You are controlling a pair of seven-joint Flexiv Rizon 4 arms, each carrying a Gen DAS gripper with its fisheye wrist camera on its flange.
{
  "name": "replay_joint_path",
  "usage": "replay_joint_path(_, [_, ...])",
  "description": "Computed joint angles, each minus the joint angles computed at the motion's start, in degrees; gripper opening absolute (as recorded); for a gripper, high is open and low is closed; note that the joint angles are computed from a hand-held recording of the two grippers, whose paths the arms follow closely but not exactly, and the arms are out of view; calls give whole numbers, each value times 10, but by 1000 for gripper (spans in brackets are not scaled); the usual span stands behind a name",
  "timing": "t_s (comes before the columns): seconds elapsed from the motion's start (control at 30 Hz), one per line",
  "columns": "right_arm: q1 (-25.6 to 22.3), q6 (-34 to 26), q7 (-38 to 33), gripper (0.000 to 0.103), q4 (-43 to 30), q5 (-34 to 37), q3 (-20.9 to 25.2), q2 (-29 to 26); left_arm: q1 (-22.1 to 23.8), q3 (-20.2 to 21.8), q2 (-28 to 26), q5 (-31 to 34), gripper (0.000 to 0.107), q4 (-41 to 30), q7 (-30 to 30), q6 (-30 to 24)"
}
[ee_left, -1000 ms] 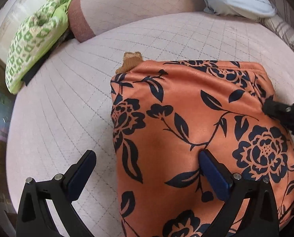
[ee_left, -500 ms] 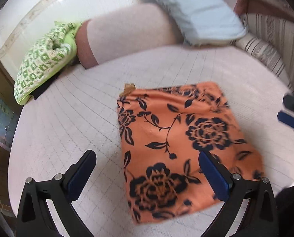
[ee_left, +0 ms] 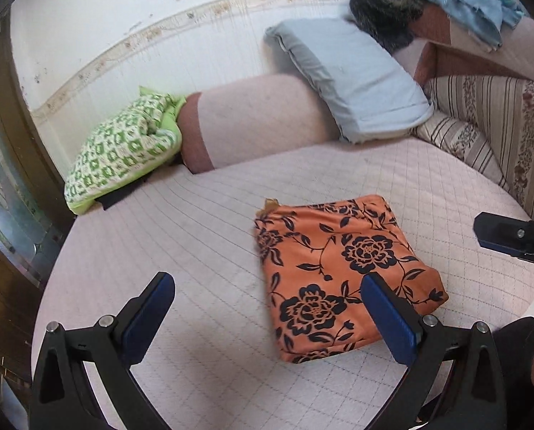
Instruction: Fold small clothes
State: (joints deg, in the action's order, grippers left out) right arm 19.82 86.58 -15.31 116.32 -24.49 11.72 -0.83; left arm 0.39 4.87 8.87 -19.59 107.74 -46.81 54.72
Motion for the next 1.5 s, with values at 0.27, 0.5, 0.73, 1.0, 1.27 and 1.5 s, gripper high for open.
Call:
replay_joint_path(0.27, [15,-16,9,78,-29,-36,5,-2,1,11,14,-26,103,4,15,13])
replay_joint_path(0.5, [18,-22,13,78,-39,-61,4,-1,4,11,11,-30,103,4,14,16])
replay_joint_path(0.73, [13,-21,14,78,-27,-51,2,-3,10,5,-2,-8,103,0,-2,12])
replay_joint_path(1.0, [10,-10,-22,78,-18,4,0,-18,16,-5,-30,29,103,-17,-33,-2])
replay_joint_path(1.27, [-25,-53,-197,78,-55,261,41,-63,49,-11,-139,10,103,-125,-87,-185])
replay_joint_path(1.5, [-65,-58,-294,78,-97,422,65,-120,83,-17,-236,-7,103,-217,-183,-317])
